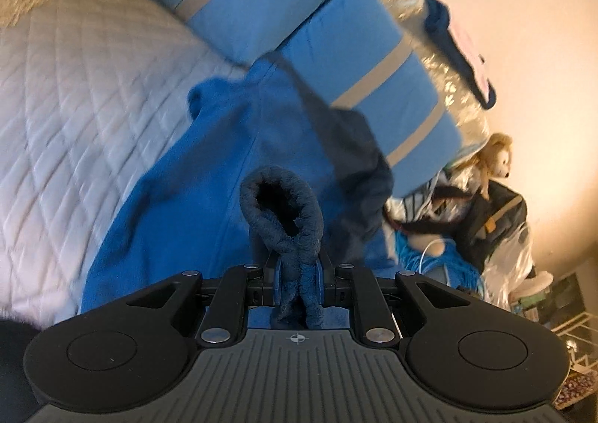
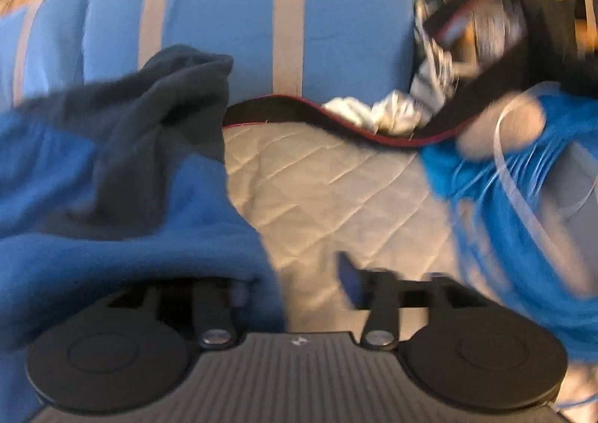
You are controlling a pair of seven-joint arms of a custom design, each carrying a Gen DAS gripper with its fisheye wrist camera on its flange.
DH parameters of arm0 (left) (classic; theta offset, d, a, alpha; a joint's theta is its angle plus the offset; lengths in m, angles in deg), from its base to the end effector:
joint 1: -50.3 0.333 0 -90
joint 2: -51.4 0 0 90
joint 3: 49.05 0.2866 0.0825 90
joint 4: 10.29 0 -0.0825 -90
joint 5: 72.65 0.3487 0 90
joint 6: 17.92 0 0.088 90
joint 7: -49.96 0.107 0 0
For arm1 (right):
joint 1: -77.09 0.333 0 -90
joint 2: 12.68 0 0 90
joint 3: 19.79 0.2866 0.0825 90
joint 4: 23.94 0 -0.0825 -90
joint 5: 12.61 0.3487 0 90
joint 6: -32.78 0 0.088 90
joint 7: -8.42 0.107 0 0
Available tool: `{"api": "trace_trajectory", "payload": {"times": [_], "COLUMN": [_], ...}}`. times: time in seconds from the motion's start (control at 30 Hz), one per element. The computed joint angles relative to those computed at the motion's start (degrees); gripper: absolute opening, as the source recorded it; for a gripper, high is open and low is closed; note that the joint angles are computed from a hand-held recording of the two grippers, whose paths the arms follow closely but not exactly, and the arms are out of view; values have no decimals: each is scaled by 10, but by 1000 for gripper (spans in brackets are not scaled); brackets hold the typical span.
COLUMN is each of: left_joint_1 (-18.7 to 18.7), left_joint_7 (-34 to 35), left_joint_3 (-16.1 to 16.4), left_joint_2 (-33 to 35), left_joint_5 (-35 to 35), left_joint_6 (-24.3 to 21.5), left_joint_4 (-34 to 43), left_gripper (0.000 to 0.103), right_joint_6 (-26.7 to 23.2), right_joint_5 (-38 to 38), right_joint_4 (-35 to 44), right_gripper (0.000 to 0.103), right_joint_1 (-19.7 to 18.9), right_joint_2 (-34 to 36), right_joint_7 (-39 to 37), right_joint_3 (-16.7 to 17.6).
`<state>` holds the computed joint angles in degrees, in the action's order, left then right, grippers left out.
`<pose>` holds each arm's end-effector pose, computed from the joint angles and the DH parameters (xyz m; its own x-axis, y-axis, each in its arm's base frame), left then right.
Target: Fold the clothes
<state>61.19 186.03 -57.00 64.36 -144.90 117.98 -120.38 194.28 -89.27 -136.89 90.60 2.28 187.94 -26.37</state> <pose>0.5953 0.0239 0.3961 -0.1096 -0.6892 0.7162 -0.8447 -0.3152 -0.4326 0.5778 0.1221 0.3685 -0.2619 -0.9635 0.0555 -0.6200 0.1239 -0.7747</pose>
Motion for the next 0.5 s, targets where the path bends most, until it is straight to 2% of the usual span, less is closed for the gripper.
{"api": "trace_trajectory", "payload": {"times": [0.07,0.17,0.37,0.43,0.5], "left_joint_1": [4,7,7,7,6], "left_joint_7": [12,33,52,61,64], "left_joint_3": [3,7,13,14,14], "left_joint_2": [-4,-11,-20,-18,-13], "left_joint_5": [5,8,7,7,9], "left_joint_6": [-9,-22,-34,-40,-46], "left_joint_4": [-15,-34,-57,-59,-57], "left_gripper": [16,16,16,16,16], "right_joint_6": [-12,-28,-147,-161,-132], "right_joint_5": [-42,-60,-16,-18,-28], "right_joint_4": [-23,-44,-56,-63,-68], "right_gripper": [79,84,84,84,85], "right_joint_1": [8,0,8,5,-5], "right_joint_2": [-24,-52,-101,-122,-138], "right_joint_7": [3,-5,-116,-106,-75], "right_joint_3": [-1,12,54,61,63]}}
